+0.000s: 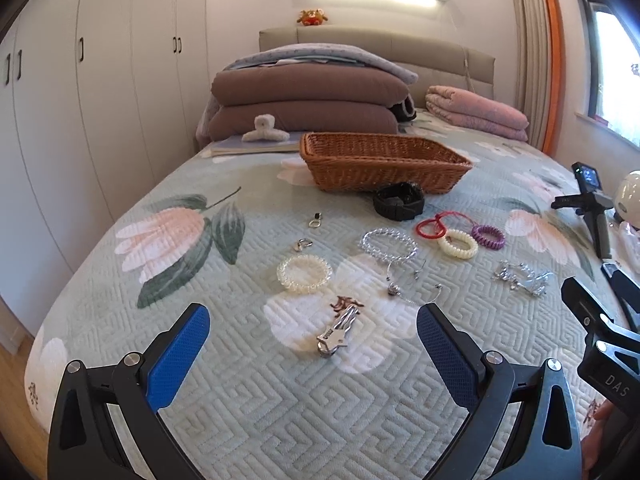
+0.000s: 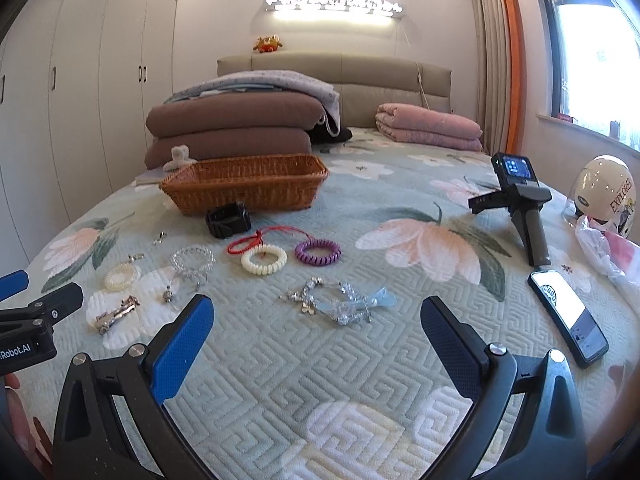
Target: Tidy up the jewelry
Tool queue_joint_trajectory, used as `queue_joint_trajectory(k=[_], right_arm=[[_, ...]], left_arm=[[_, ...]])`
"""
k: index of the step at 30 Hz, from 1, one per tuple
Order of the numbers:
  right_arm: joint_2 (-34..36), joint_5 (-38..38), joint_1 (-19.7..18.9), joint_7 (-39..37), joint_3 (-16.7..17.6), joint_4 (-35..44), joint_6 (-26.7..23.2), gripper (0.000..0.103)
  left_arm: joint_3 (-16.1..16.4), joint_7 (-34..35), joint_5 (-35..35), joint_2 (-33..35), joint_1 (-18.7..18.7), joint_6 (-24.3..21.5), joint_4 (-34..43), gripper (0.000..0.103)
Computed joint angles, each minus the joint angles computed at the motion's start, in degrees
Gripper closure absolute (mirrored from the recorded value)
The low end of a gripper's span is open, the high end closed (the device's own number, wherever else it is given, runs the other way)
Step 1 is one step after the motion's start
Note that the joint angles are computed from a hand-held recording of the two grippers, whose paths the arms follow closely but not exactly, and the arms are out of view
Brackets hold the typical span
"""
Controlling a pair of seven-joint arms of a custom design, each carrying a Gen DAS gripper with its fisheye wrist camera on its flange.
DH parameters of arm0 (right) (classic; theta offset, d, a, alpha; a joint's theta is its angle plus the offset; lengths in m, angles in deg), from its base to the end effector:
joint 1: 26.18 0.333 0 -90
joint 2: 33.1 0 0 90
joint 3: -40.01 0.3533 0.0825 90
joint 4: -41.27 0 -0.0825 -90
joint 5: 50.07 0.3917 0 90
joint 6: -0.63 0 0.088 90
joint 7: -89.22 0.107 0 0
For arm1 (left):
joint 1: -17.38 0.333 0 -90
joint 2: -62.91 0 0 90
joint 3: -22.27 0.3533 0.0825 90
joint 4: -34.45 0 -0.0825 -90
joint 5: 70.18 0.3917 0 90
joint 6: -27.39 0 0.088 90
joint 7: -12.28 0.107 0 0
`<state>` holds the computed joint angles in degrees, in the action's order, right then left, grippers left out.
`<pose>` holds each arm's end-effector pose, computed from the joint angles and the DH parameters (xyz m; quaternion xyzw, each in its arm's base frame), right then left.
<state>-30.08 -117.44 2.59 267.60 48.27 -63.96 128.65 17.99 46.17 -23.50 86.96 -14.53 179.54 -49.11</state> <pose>0.5157 0.3517 0.5839 -0.5180 0.6890 -0.4193 0.2850 0.6024 -0.4512 0.5606 -0.5588 0.6920 -0.3571 0.2852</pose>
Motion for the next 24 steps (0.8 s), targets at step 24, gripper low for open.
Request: queue_joint_trajectory(k=[24], right_arm=[[1.26, 4.05, 0.0, -3.51, -0.66, 0.65, 2.02, 0.0]], left_arm=[[-0.38, 3.62, -2.76, 1.02, -0.17, -1.78, 1.04, 0.0]])
